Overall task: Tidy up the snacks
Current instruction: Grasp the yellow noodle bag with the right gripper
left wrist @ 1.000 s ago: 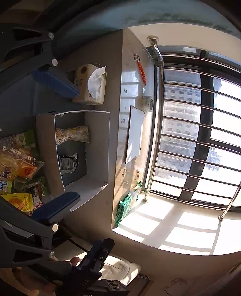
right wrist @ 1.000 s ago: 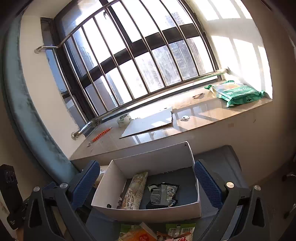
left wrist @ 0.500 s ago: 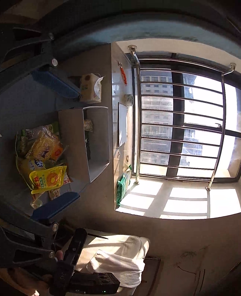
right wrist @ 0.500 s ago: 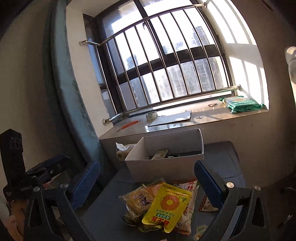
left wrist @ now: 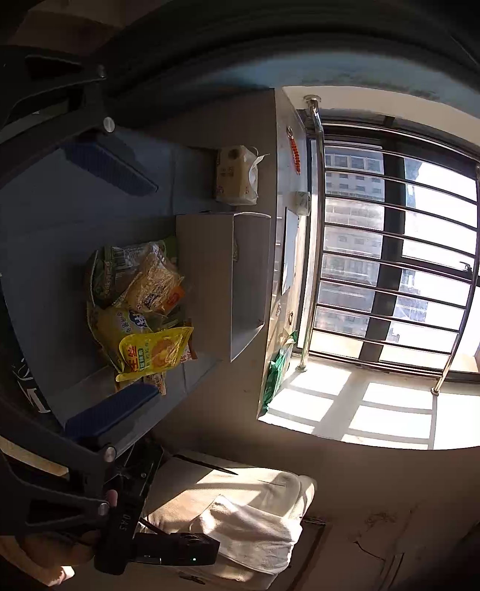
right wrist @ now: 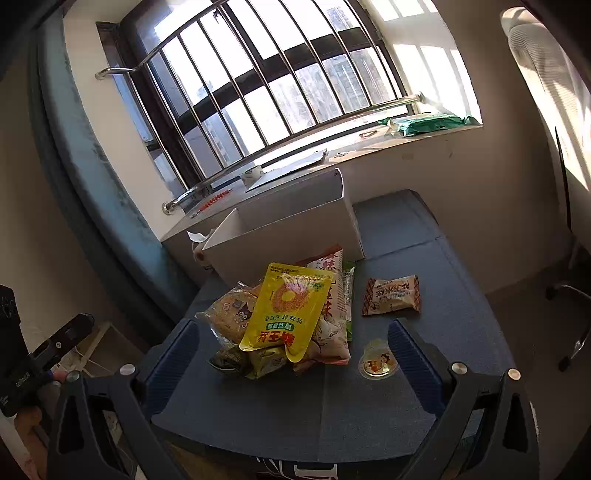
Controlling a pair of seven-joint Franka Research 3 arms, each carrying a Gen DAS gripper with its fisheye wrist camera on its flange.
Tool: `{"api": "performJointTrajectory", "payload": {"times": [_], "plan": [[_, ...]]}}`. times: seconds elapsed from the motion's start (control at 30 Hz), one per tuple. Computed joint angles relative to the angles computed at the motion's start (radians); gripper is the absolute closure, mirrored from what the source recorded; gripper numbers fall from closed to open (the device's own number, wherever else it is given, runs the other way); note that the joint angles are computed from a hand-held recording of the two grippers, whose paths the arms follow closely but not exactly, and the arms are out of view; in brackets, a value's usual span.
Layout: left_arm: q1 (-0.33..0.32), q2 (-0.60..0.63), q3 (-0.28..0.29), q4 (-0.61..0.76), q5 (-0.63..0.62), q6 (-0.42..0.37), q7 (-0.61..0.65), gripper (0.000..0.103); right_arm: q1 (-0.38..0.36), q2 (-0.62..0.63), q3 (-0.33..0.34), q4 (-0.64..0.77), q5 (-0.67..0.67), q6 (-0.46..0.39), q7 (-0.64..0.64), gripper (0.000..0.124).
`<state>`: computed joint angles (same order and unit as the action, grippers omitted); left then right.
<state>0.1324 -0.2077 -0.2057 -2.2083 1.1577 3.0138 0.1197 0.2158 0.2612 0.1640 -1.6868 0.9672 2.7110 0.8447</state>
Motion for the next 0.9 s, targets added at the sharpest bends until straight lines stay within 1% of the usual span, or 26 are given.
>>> {"api": "performJointTrajectory", "payload": {"times": [0.13, 0.23, 0.3, 0.4, 0.47, 0.53, 0.6, 0.63, 0.7, 0.73, 0.77, 0.8, 0.87, 0.9], "plan": [[0.001, 0.002, 0.001, -0.004, -0.001, 0.001, -0.001, 0.0, 0.054, 0.096, -0.038, 0.104, -0.206, -0.045, 0.192, 0.021], [-0.005, 0.005, 0.005, -0.009, -0.021, -0.005, 0.02, 0.0, 0.08, 0.195, -0.05, 0.231, -0.341, -0.104, 0.307, 0.021], [-0.006, 0.003, 0.007, -0.016, -0.03, -0.003, 0.025, 0.0, 0.085, 0.261, -0.042, 0.318, -0.395, -0.133, 0.34, 0.021], [-0.003, -0.001, 0.006, -0.025, -0.036, -0.006, 0.026, 0.0, 0.129, 0.362, -0.076, 0.46, -0.523, -0.195, 0.46, 0.021], [-0.003, -0.002, 0.01, -0.032, -0.047, -0.001, 0.035, 0.0, 0.146, 0.42, -0.087, 0.546, -0.586, -0.241, 0.519, 0.021], [0.002, -0.005, 0.008, -0.037, -0.048, 0.0, 0.035, 0.0, 0.14, 0.45, -0.066, 0.588, -0.605, -0.265, 0.52, 0.021], [0.001, -0.005, 0.01, -0.043, -0.063, 0.0, 0.052, 0.0, 0.162, 0.46, -0.083, 0.601, -0.66, -0.276, 0.534, 0.033], [0.002, -0.005, 0.009, -0.046, -0.067, 0.0, 0.054, 0.0, 0.159, 0.447, -0.075, 0.574, -0.663, -0.249, 0.522, 0.033], [0.005, -0.005, 0.01, -0.05, -0.074, 0.007, 0.06, 0.0, 0.133, 0.41, -0.045, 0.509, -0.633, -0.193, 0.486, 0.045], [0.007, -0.003, 0.008, -0.051, -0.078, 0.007, 0.063, 0.0, 0.119, 0.398, -0.032, 0.493, -0.614, -0.183, 0.472, 0.063], [0.006, 0.002, 0.008, -0.05, -0.085, 0.006, 0.068, 0.0, 0.105, 0.392, -0.021, 0.486, -0.596, -0.185, 0.459, 0.078], [0.002, 0.007, 0.011, -0.049, -0.099, 0.007, 0.082, 0.0, 0.088, 0.39, -0.006, 0.485, -0.574, -0.192, 0.434, 0.087], [0.0, 0.019, 0.011, -0.043, -0.109, 0.009, 0.092, 0.0, 0.056, 0.399, 0.02, 0.507, -0.526, -0.234, 0.395, 0.097], [-0.001, 0.026, 0.011, -0.039, -0.113, 0.01, 0.099, 0.0, 0.037, 0.395, 0.039, 0.501, -0.486, -0.226, 0.364, 0.102]]}}
